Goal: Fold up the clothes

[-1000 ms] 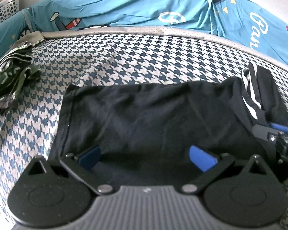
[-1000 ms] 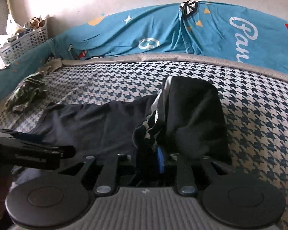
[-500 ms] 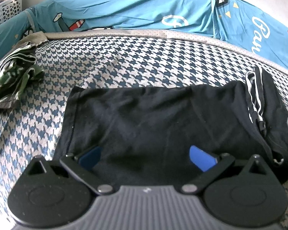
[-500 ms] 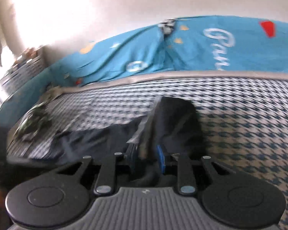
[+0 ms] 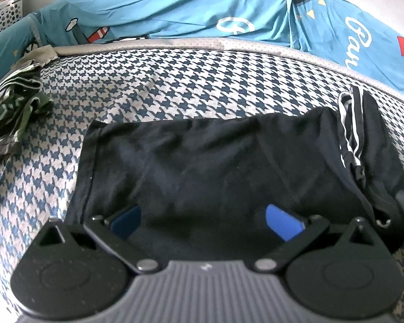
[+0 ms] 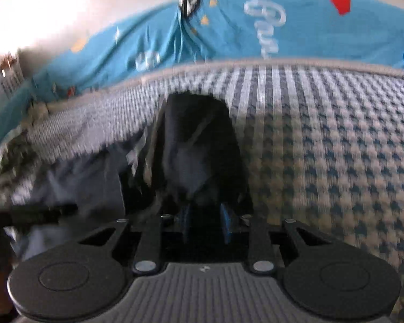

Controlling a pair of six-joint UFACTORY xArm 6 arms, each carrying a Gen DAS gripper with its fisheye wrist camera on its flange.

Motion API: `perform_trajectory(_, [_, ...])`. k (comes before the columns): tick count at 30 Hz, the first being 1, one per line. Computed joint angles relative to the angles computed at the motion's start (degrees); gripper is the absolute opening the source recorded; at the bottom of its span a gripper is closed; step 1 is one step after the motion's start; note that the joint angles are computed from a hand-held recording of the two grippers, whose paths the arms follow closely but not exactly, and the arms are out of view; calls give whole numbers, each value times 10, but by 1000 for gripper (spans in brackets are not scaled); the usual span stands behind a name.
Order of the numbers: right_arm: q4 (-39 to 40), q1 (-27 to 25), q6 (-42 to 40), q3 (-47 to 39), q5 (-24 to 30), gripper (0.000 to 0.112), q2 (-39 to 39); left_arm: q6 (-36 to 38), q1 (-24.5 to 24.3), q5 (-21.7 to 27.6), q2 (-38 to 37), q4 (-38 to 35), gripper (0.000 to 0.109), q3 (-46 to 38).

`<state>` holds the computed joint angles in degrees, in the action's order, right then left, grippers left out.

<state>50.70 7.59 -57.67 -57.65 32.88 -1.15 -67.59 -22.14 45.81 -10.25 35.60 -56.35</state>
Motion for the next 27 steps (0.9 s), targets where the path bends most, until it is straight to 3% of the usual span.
perform_trajectory(3, [4,13,-38,27,-31,26,-18,2,0,1,0,-1,103,1])
perform_trajectory(12, [19,4,-36,41,-10,26,-41,4,3,-5,-5,-10,103,4])
perform_trajectory(19, [148,26,-134,49,-47,26,-57,6,3,-8,-5,-12,103,4])
perform_trajectory(24, [43,31,-48,33,1,26,-32,9,3,-6,-3,-15,103,3])
perform_trajectory(27, [17,41,-48,45,-10,28,-39,10,5,-4,-3,-22,103,2])
